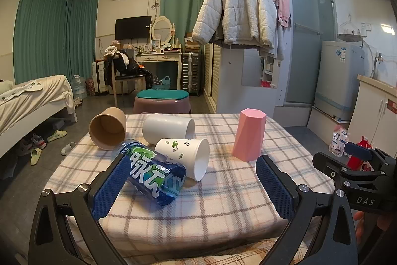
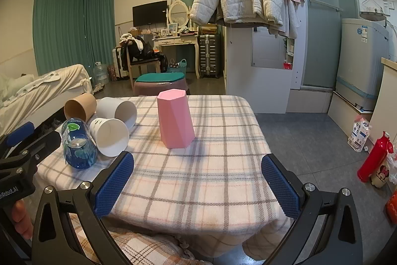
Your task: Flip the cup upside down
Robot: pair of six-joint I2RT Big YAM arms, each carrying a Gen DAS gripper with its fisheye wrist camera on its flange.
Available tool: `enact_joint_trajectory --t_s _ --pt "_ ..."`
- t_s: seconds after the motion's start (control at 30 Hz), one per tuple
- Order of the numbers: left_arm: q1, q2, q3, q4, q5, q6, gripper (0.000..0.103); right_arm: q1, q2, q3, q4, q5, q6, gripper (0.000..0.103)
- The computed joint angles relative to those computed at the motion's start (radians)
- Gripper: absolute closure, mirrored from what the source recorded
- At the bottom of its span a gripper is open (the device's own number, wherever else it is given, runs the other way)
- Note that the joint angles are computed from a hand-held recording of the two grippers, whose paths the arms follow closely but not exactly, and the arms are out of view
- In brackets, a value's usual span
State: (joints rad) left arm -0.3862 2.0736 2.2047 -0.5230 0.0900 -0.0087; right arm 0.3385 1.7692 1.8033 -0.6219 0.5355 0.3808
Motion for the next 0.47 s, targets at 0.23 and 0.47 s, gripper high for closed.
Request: enact_joint_trajectory --t_s 0.23,0.47 --pt "0.000 0.001 0.003 -0.004 -0.002 0.002 0.000 0.000 0.003 0.002 -0.003 -0.003 0.003 0.000" --pt "0.000 -0.004 -0.009 0.014 -0.008 0.004 0.000 0.001 0.004 0.000 -0.002 -0.002 0.002 0.000"
